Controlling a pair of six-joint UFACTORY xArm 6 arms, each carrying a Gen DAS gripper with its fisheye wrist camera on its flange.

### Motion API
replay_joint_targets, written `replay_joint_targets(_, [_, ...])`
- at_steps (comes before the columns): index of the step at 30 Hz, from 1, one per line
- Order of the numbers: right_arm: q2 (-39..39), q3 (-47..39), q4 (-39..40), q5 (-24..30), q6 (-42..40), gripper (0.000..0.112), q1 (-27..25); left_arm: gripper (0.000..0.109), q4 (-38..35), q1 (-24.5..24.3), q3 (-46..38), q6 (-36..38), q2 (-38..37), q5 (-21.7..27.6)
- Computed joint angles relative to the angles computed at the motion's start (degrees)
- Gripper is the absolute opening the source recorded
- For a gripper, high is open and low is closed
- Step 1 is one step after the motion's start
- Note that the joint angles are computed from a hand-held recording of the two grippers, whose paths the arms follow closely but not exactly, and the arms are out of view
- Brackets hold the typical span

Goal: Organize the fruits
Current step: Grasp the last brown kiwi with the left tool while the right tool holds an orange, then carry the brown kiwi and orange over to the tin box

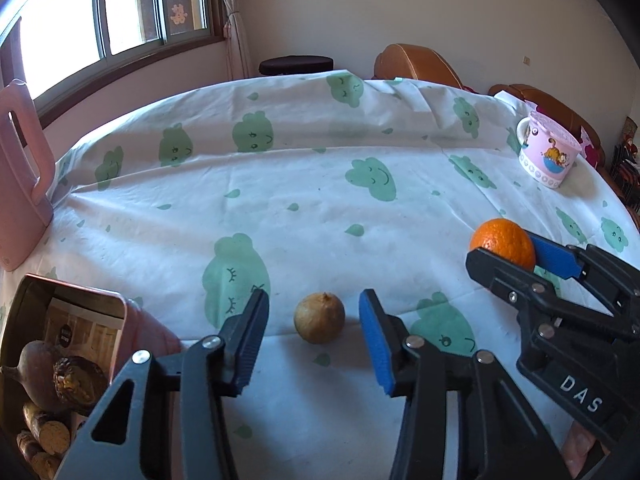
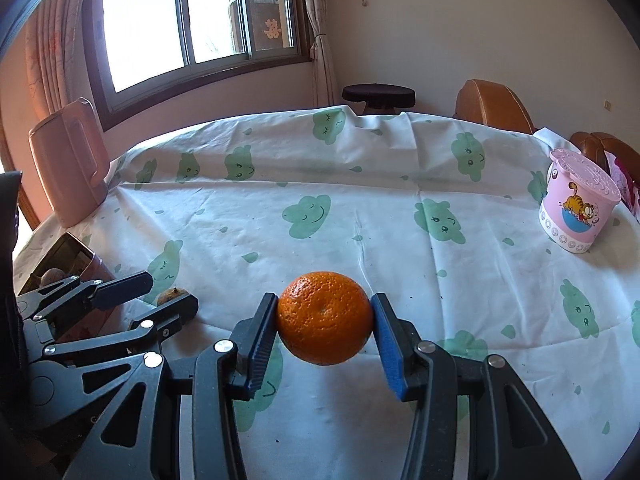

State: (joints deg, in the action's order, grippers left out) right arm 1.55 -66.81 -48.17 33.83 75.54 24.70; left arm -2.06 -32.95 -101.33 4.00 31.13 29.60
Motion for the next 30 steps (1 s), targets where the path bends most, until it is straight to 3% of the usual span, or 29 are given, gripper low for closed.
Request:
replay_joint_targets(2, [0.2, 0.05, 1.68, -0.77, -1.07, 0.049, -0.35, 0.038, -0.27, -0.18, -2.35, 1.08, 1.38, 2.95])
replay_joint_targets(5, [0.57, 0.14, 4.03, -2.11, -3.02, 0.049, -0.77, 0.027, -1.88, -0.24, -2.15, 2.63, 1.28, 2.67])
replay_joint_targets(17, [-1.51, 2.69, -1.45, -6.23, 2.27, 0.049, -1.54, 0.027, -2.69, -0.02, 3.43, 2.71, -2.13, -4.93])
replay_joint_targets(30, [-2.51, 3.11, -7.99, -6.51, 6.3, 0.049, -0.98, 0.027, -2.88, -0.03, 8.42, 2.53, -4.94, -12.21])
